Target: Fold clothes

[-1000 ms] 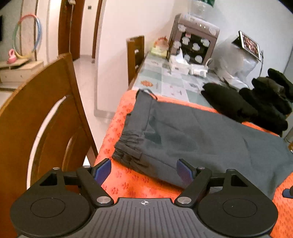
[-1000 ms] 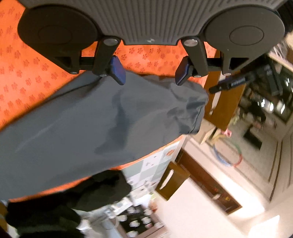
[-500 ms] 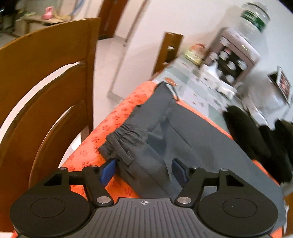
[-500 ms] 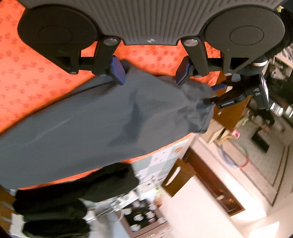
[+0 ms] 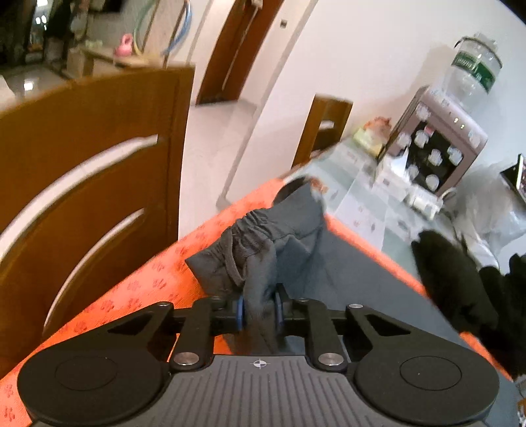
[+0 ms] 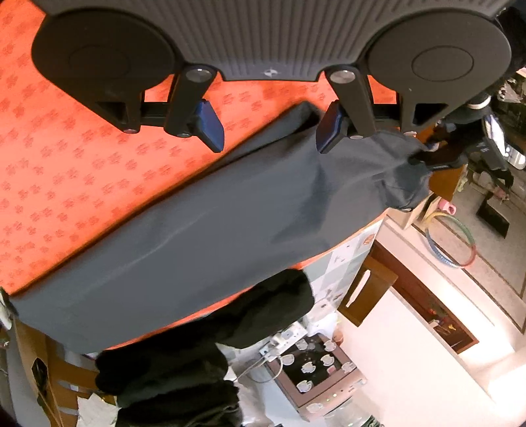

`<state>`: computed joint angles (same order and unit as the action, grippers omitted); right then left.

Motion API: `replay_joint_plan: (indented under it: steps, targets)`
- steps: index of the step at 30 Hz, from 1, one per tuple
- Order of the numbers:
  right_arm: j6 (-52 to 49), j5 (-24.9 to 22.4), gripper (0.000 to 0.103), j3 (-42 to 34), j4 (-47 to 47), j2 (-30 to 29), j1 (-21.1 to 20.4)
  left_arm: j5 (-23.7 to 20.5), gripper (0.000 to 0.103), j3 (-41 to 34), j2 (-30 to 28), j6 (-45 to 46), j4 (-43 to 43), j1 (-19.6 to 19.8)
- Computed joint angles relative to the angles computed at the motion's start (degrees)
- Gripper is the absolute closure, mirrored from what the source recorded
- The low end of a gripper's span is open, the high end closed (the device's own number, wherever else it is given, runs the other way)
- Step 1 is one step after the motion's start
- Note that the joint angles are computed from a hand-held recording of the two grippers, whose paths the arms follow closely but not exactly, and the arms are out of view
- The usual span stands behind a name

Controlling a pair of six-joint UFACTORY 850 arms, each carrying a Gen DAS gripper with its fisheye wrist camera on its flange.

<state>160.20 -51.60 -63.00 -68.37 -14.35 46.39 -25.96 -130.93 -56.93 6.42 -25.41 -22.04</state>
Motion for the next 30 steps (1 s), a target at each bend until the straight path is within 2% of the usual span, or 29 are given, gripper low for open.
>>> replay_joint_plan:
  steps: [2, 5, 8, 12, 16, 18, 25, 28, 30]
  targets:
    - [0.6, -0.1, 0.035, 2.6, -0.4, 2.2, 0.0, 4.6, 0.085, 4.0, 3.1, 0.9, 2.3, -1.5]
    - [2.0, 0.1, 0.035, 6.2, -1.3, 5.4, -0.2, 10.1, 0.086, 9.1, 7.3, 11.2, -1.8, -3.8]
    - [3.3, 0.4, 0.035, 10.0, -2.7, 8.9, -0.7, 13.4, 0.086, 13.0, 10.6, 27.5, -12.1, -6.3]
    - [5.0, 0.2, 0.035, 14.7, -4.5, 13.2, -1.1, 14.3, 0.087, 17.1, 13.9, 49.7, -28.5, -9.7]
    - [6.7, -0.5, 0.034, 19.0, -5.6, 17.1, -1.1, 11.7, 0.088, 21.0, 16.6, 67.9, -41.0, -12.7]
    - [7.4, -1.2, 0.034, 20.8, -5.7, 18.9, -1.0, 9.3, 0.088, 22.9, 17.6, 73.3, -42.6, -14.1]
    - [10.2, -3.1, 0.034, 26.0, -4.3, 23.3, 0.0, -0.4, 0.088, 25.7, 17.2, 71.1, -31.1, -18.5]
    - [12.8, -1.5, 0.034, 27.7, -5.9, 24.5, -1.1, -2.1, 0.086, 27.3, 16.6, 70.9, -25.9, -19.9]
    - [15.9, 0.5, 0.033, 28.9, -9.1, 25.3, -2.7, -3.4, 0.084, 29.0, 17.2, 73.9, -26.8, -19.6]
